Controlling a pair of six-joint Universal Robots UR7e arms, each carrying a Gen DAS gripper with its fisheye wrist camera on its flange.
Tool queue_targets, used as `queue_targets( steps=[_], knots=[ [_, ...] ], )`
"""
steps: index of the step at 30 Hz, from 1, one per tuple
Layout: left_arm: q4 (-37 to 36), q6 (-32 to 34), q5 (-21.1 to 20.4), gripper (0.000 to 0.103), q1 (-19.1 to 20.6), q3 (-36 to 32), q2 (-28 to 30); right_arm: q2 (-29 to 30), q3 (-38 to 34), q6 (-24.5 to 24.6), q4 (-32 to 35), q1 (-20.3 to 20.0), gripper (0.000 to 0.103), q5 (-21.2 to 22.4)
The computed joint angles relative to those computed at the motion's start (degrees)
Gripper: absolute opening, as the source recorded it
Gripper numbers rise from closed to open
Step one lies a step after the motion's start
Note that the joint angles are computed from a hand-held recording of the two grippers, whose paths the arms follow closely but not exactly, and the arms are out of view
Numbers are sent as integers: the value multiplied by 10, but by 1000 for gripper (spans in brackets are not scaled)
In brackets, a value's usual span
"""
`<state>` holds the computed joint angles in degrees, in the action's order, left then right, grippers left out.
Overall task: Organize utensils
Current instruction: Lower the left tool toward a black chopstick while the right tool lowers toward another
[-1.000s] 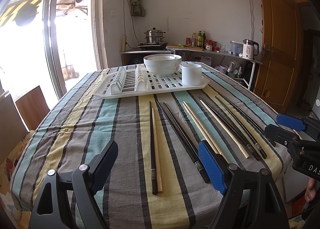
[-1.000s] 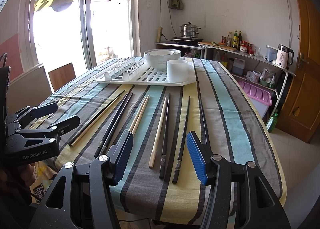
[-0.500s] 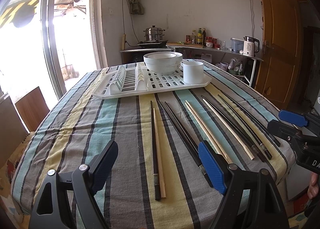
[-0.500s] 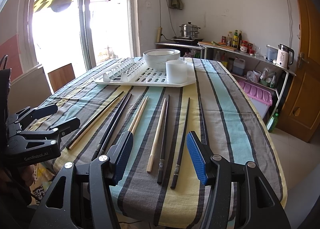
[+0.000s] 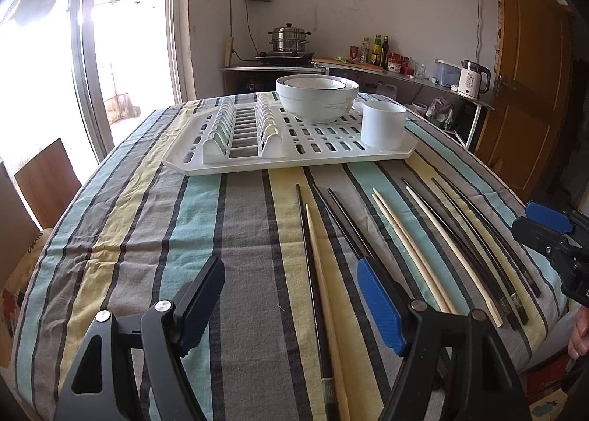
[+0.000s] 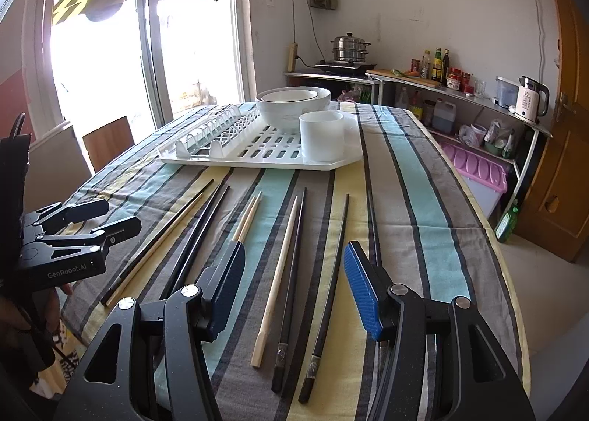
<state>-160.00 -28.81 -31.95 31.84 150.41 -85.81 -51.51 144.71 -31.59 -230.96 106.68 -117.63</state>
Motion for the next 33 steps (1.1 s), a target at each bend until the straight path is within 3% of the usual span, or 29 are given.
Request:
queue_targets(
  steps=[4, 9, 15, 21, 33],
  knots=[
    [-31, 71, -11, 72, 50, -42, 45, -3, -28, 2, 48, -7, 55, -1],
    [-52, 146, -59, 66, 114, -101, 85, 0, -71, 6, 118, -12, 39, -10],
    [-46, 189, -101, 59, 158, -158, 120, 4, -122, 13, 210, -27, 25, -20],
    [-23, 202, -118, 49, 184, -199, 148, 9, -164, 31, 289, -40, 18, -23],
    [6, 204, -108, 40, 193, -229, 170, 28, -214, 42, 362, -50, 14, -29]
  ],
)
